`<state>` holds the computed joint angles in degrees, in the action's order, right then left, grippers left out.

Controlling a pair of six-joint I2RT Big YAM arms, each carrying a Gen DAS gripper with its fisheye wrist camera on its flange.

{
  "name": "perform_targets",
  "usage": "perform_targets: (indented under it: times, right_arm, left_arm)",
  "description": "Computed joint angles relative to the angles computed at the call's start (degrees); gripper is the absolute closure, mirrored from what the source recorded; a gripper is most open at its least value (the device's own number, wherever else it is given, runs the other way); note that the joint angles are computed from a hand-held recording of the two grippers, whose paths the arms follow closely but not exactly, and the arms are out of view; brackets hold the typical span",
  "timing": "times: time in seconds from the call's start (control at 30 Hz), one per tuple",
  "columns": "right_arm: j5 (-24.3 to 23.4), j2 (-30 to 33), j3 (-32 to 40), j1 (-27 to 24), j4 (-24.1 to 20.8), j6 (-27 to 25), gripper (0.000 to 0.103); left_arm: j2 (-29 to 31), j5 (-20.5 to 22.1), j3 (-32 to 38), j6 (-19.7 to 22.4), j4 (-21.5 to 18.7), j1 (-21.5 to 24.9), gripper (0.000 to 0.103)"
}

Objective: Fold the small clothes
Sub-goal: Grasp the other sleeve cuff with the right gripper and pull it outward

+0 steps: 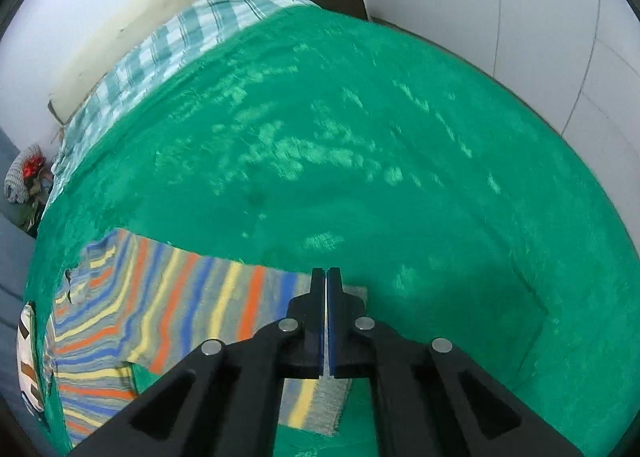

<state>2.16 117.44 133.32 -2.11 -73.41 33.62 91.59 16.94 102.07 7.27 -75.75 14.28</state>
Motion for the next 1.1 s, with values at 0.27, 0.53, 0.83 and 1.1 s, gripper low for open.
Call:
perform_targets:
  times: [0.27,0.53,0.83,1.1]
  right_arm:
    - [-9.8,-13.1,-23.6,-1.5,11.5,12.2,0.038]
    - [-13.6,-12.9,-27.6,0.5,12.4,17.4,0.101]
    - [3.4,-11.7,-22.7,2.2,3.0,10.1,0.102]
    - [9.3,-9.8,-18.9,4.5,-1.1,3.8,0.064]
  left_arm:
    - [0.1,-0.2,-0.4,-0.2,-0.3,0.3,0.019]
    - [0.5,-0.1,-1.2,-0.8,-1.3,-0.2,0.019]
    - [-1.3,-0.7,-2.6,0.3,0.8,0.8,0.019]
    - [-1.3,-0.9,-3.0,1.3,0.9,1.9,0.019]
